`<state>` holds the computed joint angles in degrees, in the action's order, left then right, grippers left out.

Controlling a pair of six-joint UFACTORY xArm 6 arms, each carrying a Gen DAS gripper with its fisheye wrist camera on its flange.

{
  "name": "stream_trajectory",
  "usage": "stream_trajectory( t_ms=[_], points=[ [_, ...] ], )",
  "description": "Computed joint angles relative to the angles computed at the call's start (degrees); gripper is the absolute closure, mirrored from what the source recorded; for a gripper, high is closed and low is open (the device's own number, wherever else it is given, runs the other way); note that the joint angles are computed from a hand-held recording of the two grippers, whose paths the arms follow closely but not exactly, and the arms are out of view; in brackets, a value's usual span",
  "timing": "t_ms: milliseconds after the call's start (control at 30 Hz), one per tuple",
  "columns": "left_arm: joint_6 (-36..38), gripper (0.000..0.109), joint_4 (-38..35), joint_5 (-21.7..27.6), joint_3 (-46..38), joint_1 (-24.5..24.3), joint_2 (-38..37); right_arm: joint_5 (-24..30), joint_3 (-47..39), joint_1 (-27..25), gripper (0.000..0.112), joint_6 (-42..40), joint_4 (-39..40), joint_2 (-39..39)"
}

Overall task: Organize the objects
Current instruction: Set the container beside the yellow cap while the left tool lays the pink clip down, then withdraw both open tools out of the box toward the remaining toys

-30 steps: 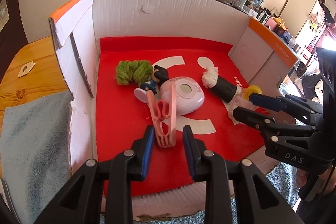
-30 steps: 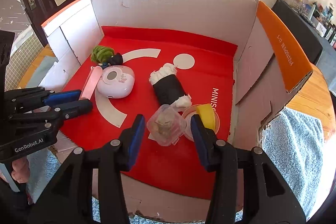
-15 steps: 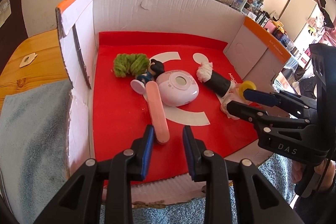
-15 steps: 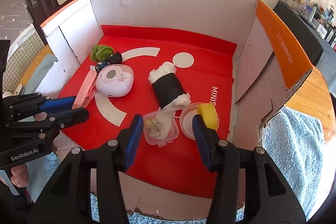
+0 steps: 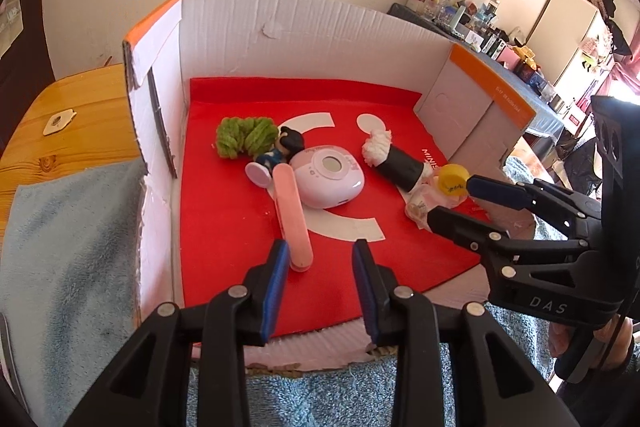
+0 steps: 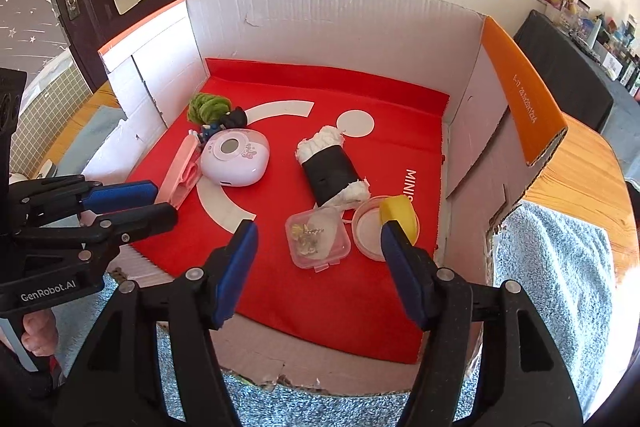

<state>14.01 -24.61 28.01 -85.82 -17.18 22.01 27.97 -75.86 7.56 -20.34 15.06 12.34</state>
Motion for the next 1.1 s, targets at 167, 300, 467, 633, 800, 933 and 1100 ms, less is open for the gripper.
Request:
stream_trajectory(
  t_ms=[167, 300, 467, 633, 800, 933, 1100],
  points=[
    [-0.13, 0.069, 0.85, -1.57, 2.10, -0.44, -1.76, -1.05, 1.82, 0.07, 0.048, -0.31, 0.79, -1.68],
    [0.44, 0.069, 0.26, -2.53, 3.86, -0.64, -3.24, -2.26, 3.79, 0.27, 0.045, -0.87, 1.67, -3.32],
    [0.41, 0.059, 0.83, -4.62, 6.52, -1.14, -5.32, -3.50, 6.22, 0.58, 0.040, -1.71, 2.69, -5.64],
    [1.05, 0.058, 0.38, -6.20, 9.17, -1.43, -7.44, -4.61, 8.28, 0.82, 0.037, -1.72, 2.93, -7.65],
    [1.20, 0.052, 0.13, -7.82, 11.77, -1.70, -9.37, -5.56, 10.60, 1.14, 0.032, -1.55, 2.86, -9.74],
    [1.65, 0.049, -0.26, -8.88, 13.76, -1.92, -10.86, -6.41, 12.36, 1.29, 0.030, -1.62, 3.19, -11.35],
    [1.09, 0.039, 0.67, -11.18, 16.46, -2.35, -12.71, -7.44, 14.72, 1.66, 0.023, -1.63, 3.39, -13.50]
  ],
)
